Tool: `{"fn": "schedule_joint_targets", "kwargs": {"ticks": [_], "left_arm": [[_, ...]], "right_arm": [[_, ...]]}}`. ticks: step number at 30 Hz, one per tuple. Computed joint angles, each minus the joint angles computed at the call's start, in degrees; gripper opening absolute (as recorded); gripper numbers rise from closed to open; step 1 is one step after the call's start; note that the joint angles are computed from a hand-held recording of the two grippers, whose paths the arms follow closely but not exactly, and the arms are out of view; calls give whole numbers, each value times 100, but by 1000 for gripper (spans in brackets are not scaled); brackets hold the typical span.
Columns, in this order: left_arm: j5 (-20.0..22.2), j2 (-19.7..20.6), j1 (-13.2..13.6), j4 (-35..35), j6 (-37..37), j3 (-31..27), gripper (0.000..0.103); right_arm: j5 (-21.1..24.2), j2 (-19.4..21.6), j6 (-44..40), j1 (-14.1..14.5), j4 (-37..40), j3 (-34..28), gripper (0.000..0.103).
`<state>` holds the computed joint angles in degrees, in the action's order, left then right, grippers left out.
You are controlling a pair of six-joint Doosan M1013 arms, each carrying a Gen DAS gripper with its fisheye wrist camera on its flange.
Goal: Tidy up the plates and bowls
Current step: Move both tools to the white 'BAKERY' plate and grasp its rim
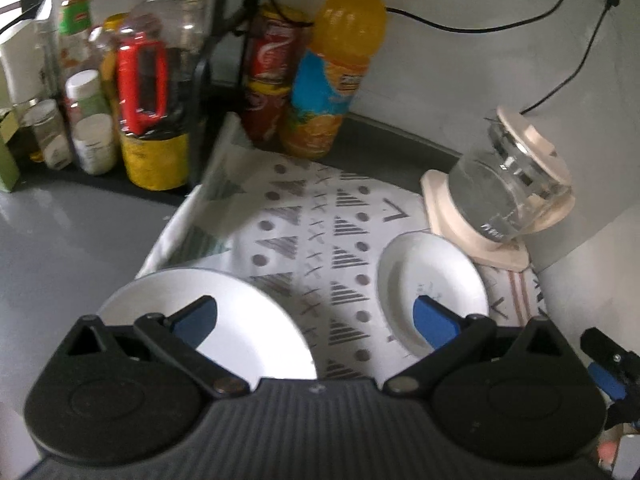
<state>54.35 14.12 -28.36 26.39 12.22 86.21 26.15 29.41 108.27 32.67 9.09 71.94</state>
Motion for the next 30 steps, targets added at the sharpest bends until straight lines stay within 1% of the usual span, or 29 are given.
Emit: {"fn": "schedule_joint_targets", "kwargs": {"ticks": [2, 4, 6, 8, 13, 15, 18, 20, 22, 23, 25, 26, 28, 29, 30], "left_arm": [[54, 108, -2, -16, 87, -141, 103], [3, 183, 18, -111, 189, -237, 103], [-90, 235, 41, -193, 221, -293, 103], [-60, 321, 43, -213, 256, -386, 103], [-149, 492, 95, -396, 417, -515, 101], [-153, 564, 131, -515, 488, -554, 101], [-223, 652, 194, -728, 504, -562, 100], [-337, 701, 239, -908, 499, -548, 95], [-351, 762, 274, -1074, 546, -575, 90], [-365, 798, 287, -1125, 560, -589, 84], [-422, 854, 314, -1231, 597, -611, 67], [-453, 892, 338, -1350, 646, -628, 64], [-492, 964, 383, -1581, 795, -672, 54], [-512, 1005, 407, -1709, 891, -694, 51], [-536, 1041, 427, -1803, 936, -707, 47]], "right_arm": [[32, 50, 66, -35, -146, -62, 103], [202, 130, -29, -98, -22, -182, 103], [243, 178, -240, -150, 136, -229, 103], [329, 246, -301, -188, 171, -304, 103], [745, 475, -624, -308, 563, -548, 103], [851, 552, -849, -354, 818, -603, 101], [1112, 689, -1110, -420, 1122, -744, 94], [1296, 788, -1242, -466, 1309, -847, 90], [1441, 878, -1347, -499, 1411, -944, 83], [1523, 928, -1402, -515, 1472, -1003, 81], [1654, 1021, -1547, -554, 1676, -1104, 75], [1743, 1072, -1596, -571, 1748, -1171, 73], [1916, 1180, -1691, -596, 1874, -1311, 66], [2000, 1238, -1756, -606, 1948, -1383, 64], [2084, 1298, -1816, -613, 2008, -1458, 60]]}}
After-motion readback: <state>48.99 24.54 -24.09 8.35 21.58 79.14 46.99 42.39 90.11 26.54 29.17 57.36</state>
